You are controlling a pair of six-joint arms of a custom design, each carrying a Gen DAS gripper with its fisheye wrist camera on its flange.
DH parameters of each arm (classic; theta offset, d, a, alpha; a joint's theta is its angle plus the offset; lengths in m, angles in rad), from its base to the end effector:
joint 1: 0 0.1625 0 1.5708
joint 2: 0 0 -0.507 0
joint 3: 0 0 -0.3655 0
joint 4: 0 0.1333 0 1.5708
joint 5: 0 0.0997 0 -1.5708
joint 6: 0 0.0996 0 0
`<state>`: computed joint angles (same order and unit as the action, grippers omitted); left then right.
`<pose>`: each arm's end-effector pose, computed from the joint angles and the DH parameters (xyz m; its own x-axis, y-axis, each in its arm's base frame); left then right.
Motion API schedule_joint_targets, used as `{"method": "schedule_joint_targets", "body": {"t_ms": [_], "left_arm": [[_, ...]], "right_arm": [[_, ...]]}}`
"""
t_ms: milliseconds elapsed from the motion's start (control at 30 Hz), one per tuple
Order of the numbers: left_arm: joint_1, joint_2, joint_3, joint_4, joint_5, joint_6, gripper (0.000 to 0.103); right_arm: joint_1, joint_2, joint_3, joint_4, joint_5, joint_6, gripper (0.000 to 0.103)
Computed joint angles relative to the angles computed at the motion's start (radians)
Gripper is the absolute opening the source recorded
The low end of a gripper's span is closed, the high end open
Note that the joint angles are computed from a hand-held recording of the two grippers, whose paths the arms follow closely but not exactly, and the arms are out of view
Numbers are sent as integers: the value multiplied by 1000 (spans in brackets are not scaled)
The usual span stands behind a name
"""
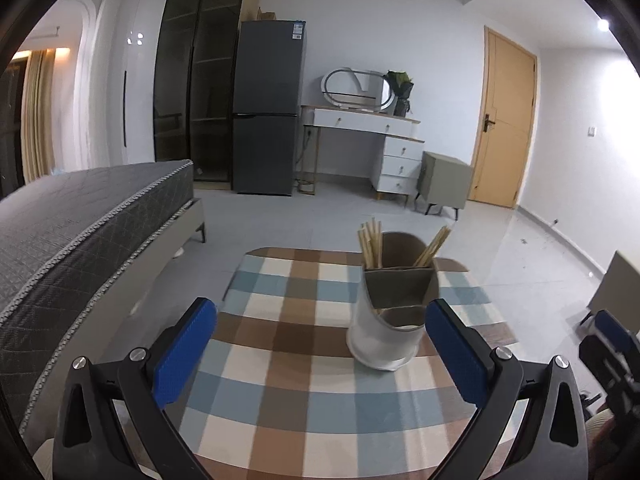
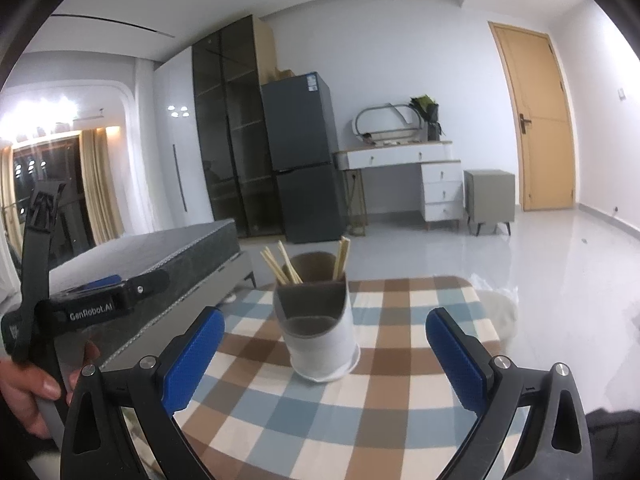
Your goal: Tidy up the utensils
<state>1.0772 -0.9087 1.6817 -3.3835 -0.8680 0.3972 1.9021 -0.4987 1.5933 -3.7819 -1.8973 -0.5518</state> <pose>-0.1525 -0.7007 0.3546 -0.7703 0.0533 -0.6354 0.5834 0.4613 -0.6685 0.3370 -0.6680 0.1283 -0.7677 -0.2478 0.5909 -0.6402 0.3347 -0.6914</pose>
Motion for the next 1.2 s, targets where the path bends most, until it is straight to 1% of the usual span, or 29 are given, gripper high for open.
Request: {"method": "schedule_joint_targets", "body": {"t_ms": [133, 233, 333, 400, 467, 500, 700, 767, 800, 900, 1200], "left_arm": [[2, -8, 10, 6, -9, -3, 101], [4, -14, 10, 23, -14, -18, 101], [0, -16, 14, 25, -7, -14, 101], [-5, -16, 20, 5, 6, -4, 101], [-2, -21, 19, 37, -9, -22, 101], [-3, -23, 20, 54, -5, -31, 101], [-3, -27, 18, 68, 3, -49, 101], [0, -34, 20, 87, -14, -63, 101], [0, -34, 19, 90, -12, -65, 101], [-3, -32, 20, 84, -2, -61, 101], [-4, -33, 21, 63, -4, -60, 101]], "right_arm": [[-4, 2, -2, 17, -17, 20, 102], [-4, 5, -4, 20, -29, 18, 102], [-2, 10, -9, 18, -43, 7, 102], [-1, 13, -12, 19, -49, 6, 102], [0, 15, -16, 21, -57, 9, 102], [0, 15, -16, 23, -58, 11, 102], [5, 17, -19, 26, -76, 4, 102], [6, 16, -18, 27, -79, 0, 102], [7, 16, -18, 27, -81, -2, 102], [6, 16, -20, 36, -85, -2, 102], [7, 19, -25, 45, -92, -6, 102]]}}
